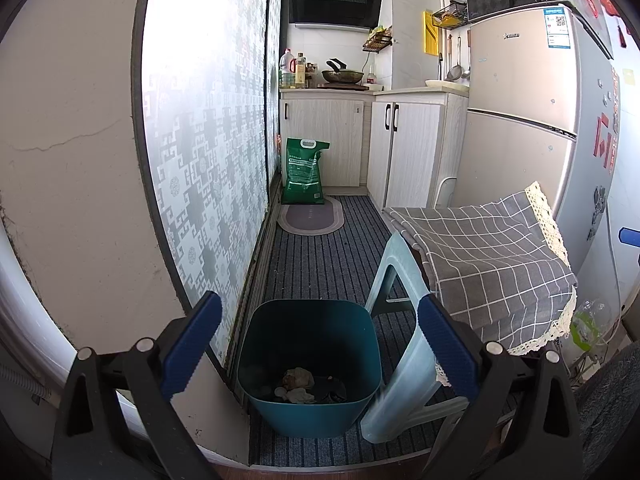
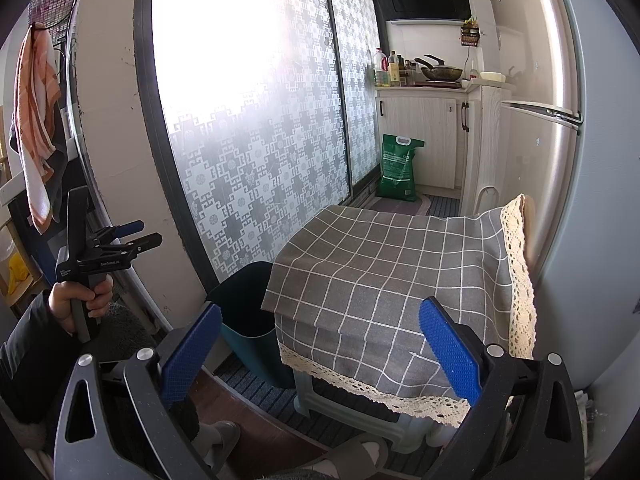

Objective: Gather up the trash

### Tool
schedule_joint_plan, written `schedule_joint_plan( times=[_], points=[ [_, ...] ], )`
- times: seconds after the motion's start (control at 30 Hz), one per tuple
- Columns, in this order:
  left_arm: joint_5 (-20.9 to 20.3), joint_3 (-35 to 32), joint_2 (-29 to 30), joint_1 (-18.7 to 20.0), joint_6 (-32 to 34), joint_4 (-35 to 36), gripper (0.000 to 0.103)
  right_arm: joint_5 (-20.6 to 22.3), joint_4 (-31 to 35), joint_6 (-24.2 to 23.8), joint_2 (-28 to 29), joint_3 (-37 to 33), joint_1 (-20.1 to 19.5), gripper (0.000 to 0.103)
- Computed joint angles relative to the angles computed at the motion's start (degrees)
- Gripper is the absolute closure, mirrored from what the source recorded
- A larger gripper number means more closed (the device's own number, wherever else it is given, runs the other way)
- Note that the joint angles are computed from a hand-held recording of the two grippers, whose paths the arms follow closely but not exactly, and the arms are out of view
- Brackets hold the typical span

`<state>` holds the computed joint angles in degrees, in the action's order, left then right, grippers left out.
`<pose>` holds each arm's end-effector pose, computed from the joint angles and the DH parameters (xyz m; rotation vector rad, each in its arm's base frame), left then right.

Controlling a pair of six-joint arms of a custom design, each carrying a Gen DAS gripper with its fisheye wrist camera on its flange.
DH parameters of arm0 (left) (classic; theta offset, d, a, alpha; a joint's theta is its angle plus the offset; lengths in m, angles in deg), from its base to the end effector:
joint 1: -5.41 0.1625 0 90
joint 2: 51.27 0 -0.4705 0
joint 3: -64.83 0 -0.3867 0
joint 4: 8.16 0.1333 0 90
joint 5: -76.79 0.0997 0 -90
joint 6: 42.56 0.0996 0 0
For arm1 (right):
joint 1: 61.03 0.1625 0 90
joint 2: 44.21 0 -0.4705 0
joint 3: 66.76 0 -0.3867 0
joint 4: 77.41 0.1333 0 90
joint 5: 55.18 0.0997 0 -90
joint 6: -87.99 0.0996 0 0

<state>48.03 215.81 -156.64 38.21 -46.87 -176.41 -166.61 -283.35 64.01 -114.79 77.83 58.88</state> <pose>-0.0953 -0.3239 0.3533 0.6373 2.1359 -1.2173 0.2830 -0.2976 0.2321 1.0211 -2.4294 1.0315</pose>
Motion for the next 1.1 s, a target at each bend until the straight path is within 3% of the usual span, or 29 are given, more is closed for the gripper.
schedule_joint_plan(
  times=[1.1],
  points=[
    [-0.32,-0.07,-0.06,0.44,0.68,-0.63,0.003,-0.06,0.62,0.09,-0.39,-0.11,0.00,0.003]
  ],
)
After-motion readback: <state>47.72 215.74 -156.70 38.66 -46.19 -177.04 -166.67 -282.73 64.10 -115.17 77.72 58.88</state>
